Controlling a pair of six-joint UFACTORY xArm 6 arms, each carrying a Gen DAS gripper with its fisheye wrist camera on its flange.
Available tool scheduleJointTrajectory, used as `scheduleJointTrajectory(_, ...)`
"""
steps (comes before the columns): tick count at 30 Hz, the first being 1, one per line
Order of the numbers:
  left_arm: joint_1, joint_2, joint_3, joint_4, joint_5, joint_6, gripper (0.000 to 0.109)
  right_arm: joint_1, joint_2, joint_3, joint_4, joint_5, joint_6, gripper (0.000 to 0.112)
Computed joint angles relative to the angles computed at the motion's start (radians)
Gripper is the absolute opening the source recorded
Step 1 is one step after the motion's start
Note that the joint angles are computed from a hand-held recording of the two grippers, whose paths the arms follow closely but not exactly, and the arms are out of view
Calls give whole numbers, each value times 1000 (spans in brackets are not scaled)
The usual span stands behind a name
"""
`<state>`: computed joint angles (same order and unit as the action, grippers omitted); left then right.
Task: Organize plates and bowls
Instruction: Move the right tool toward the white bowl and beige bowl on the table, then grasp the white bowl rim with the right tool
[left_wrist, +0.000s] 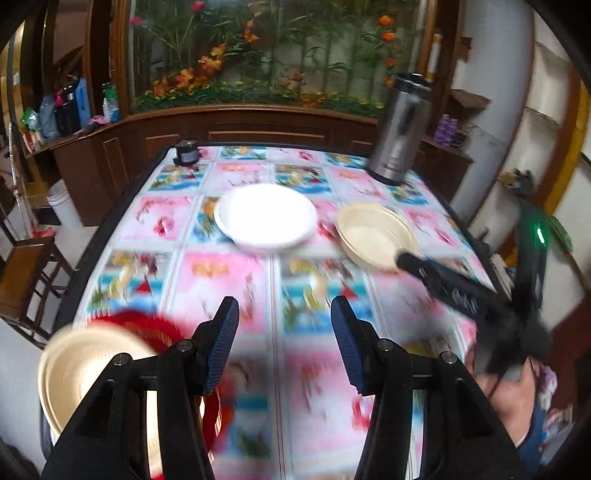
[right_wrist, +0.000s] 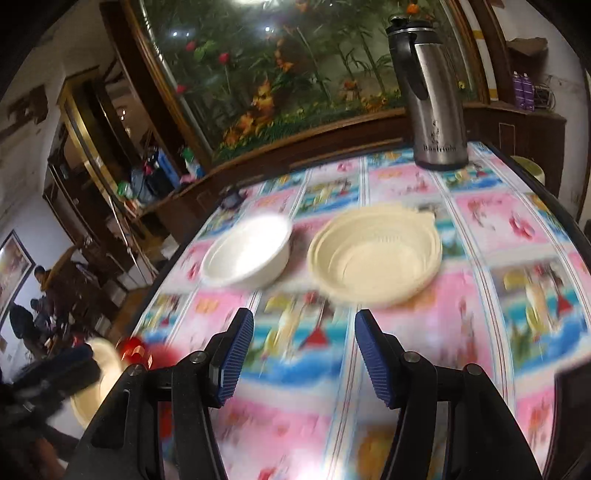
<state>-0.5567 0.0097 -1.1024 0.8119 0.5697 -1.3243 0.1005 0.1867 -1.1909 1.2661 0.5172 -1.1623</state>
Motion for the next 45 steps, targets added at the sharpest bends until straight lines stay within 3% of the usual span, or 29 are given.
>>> scheduleJointTrajectory(3, 67, 127, -148, -155, 28, 123, 48, -31, 87, -73, 110, 51, -61, 57)
scheduleJointTrajectory(5, 118, 199, -226, -239, 48, 129, 40, -39, 115, -86, 46, 63, -32, 57)
scheduleJointTrajectory(10, 204, 395, -440, -453, 119, 266, 35, -74, 101, -84, 65, 158, -60, 60)
scheduleJointTrajectory(13, 235, 482, -536, -497, 159, 286, 31, -89, 118, -112, 42, 257, -11, 59)
scheduleJointTrajectory(16, 259, 560, -635, -539, 212, 342, 26, -106, 193, -221, -39, 417, 173, 49)
scheduleJointTrajectory(18, 278, 577, -640, -618, 169, 404, 24, -94, 248, -311, -99, 462, 287, 32)
scheduleJointTrajectory(25, 290, 650, -740, -629, 228, 463, 18, -17, 447, -602, -212, 474, 554, 32)
scheduleJointTrajectory(32, 289, 700, -804, -629, 271, 511, 16, 37, 653, -926, -435, 467, 779, 32)
scheduleJointTrajectory(34, 286, 695, -793, -627, 257, 516, 13, 41, 702, -993, -465, 504, 810, 26)
scheduleJointTrajectory(35, 280, 688, -789, -609, 265, 508, 13, 48, 724, -1024, -496, 513, 827, 10)
scheduleJointTrajectory(39, 250, 606, -692, -564, 248, 491, 12, 46, 624, -864, -443, 441, 757, 10)
scheduleJointTrajectory(45, 186, 367, -364, -510, 67, 431, 12, 9, 360, -521, -306, 382, 523, 10)
